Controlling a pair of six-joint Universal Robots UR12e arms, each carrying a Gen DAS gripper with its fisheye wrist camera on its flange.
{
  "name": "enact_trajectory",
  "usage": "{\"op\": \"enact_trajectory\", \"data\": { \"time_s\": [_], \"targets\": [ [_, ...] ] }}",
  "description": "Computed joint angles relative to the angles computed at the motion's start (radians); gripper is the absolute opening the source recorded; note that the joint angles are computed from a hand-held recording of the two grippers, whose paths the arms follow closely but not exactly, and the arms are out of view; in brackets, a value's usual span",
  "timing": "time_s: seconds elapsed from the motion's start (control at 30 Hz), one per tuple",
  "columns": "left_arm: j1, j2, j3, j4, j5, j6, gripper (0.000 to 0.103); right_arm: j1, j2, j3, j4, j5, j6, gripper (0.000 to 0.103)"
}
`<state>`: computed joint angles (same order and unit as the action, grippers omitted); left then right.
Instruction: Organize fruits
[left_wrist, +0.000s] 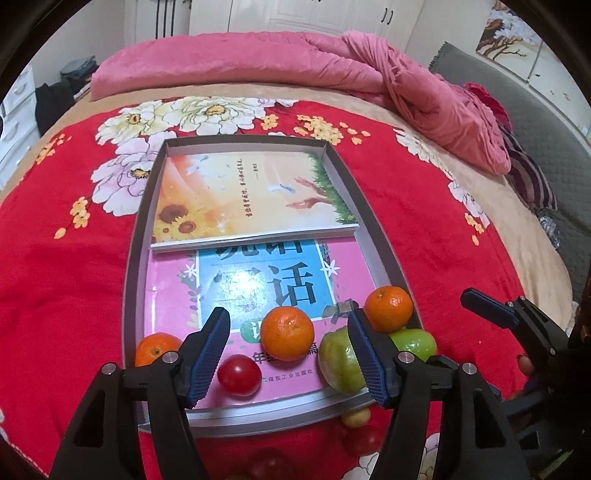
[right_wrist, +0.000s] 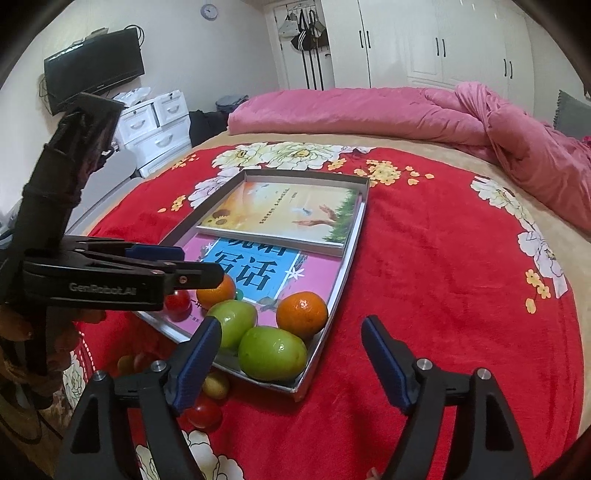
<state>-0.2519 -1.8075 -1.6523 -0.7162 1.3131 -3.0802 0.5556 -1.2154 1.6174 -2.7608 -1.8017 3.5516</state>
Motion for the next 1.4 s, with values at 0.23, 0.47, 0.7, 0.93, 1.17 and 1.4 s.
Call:
{"op": "enact_trajectory", "data": {
  "time_s": [0.23, 0.47, 0.7, 0.93, 1.17, 1.4],
  "targets": [
    [0.006, 0.012, -0.009, 0.013, -0.002, -0.006, 0.071, 0.001, -0.002, 0.001, -0.007, -0.016, 0.010, 0.080],
    [0.013, 0.025, -0.017, 0.030, -0.022, -0.015, 0.074, 0.002, -0.005, 0.006, -0.023, -0.028, 0.025, 0.086],
    [0.018, 0.041, -0.028, 0.063, -0.018, -0.033, 0.078, 0.002, -0.011, 0.015, -0.069, -0.048, 0.037, 0.089],
    [0.026, 0.058, -0.044, 0.091, -0.009, -0.043, 0.079, 0.008, -0.013, 0.016, -0.102, -0.076, 0.039, 0.094],
    [0.039, 0.077, -0.061, 0.102, -0.012, -0.054, 0.079, 0.015, -0.017, 0.019, -0.129, -0.108, 0.042, 0.095],
    [0.046, 0.092, -0.072, 0.120, -0.014, -0.065, 0.079, 0.029, -0.014, 0.011, -0.136, -0.136, 0.015, 0.095]
  ]
}}
